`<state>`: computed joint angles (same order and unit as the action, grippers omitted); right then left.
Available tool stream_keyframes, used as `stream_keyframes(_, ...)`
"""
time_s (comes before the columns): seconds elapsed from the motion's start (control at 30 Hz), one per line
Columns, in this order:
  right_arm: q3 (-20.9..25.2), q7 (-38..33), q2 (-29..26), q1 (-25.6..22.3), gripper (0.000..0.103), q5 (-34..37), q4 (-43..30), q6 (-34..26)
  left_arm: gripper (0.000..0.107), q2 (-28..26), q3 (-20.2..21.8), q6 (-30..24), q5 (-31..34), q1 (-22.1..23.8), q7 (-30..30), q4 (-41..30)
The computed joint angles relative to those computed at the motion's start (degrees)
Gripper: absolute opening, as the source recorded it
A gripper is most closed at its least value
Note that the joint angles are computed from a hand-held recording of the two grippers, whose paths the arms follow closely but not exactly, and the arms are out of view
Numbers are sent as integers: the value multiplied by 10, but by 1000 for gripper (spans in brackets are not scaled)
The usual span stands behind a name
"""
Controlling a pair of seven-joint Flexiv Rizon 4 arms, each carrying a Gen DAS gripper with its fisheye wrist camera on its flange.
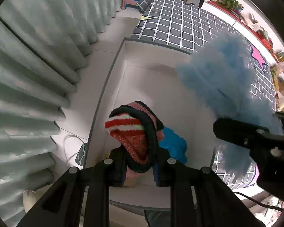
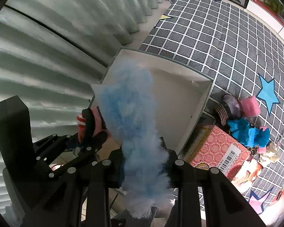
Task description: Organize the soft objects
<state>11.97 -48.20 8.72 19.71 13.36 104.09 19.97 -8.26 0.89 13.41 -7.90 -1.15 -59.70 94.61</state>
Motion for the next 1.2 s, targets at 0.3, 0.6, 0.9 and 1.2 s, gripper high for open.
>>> stream_keyframes(0.3,0,-3,-7,1,30,-2,-2,-2,24,-5,-2,-3,8,-4,-3,-2)
stream_keyframes(0.6,-2,-7,-16,0,30,6,-5,-2,24,-7,-2,-10,12,-5,-3,-4)
stream_keyframes(0.9,-3,-25,-14,-3,39,25,3,9,72,2,-2,20,16,-10,-6,12)
stream_keyframes(1.2,-1,-24,8,-5,86,-6,15,16,103,12,-3,26,-7,-9,-19,16)
